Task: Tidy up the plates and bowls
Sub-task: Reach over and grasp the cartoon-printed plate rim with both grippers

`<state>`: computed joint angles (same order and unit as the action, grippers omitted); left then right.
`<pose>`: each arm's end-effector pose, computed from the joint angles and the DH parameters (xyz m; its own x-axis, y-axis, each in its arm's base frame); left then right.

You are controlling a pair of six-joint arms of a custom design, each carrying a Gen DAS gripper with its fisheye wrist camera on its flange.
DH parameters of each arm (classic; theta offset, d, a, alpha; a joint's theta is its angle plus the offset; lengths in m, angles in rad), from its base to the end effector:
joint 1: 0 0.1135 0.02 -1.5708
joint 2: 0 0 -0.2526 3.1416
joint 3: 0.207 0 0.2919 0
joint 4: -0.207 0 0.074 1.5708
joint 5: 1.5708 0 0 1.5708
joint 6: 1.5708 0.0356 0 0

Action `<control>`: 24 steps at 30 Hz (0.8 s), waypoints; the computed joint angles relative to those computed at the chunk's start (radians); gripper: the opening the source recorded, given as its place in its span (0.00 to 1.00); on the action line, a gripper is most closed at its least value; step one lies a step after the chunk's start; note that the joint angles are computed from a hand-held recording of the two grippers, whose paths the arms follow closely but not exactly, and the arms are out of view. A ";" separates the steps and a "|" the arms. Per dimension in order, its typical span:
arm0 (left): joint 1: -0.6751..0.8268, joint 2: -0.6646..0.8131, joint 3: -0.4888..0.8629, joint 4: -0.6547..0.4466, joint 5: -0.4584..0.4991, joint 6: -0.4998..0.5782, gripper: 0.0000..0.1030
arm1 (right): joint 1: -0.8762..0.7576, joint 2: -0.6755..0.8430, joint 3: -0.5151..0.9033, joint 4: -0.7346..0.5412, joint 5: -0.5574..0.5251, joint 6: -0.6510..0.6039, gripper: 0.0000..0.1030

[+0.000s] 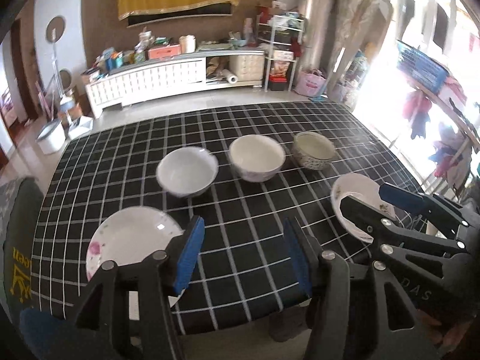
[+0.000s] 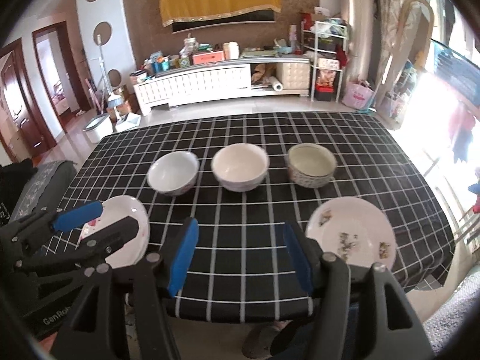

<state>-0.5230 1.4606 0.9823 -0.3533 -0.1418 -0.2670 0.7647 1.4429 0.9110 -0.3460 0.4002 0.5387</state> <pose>0.3032 -0.1690 0.2056 -0.7262 0.1172 -0.6774 0.2285 0.9705 -0.0770 0.2496 0.2203 0.1887 -0.7115 -0.0279 -0.7021 -0.1083 0.9916 0.0704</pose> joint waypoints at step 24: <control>-0.140 0.487 0.543 -0.096 0.031 -0.005 0.51 | -0.390 -0.156 -0.137 -0.019 -0.162 -0.101 0.62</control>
<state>-0.6625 1.9478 1.5255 -0.4496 -0.1113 -0.2724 0.3746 1.2872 0.7743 -0.3653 0.2382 0.4380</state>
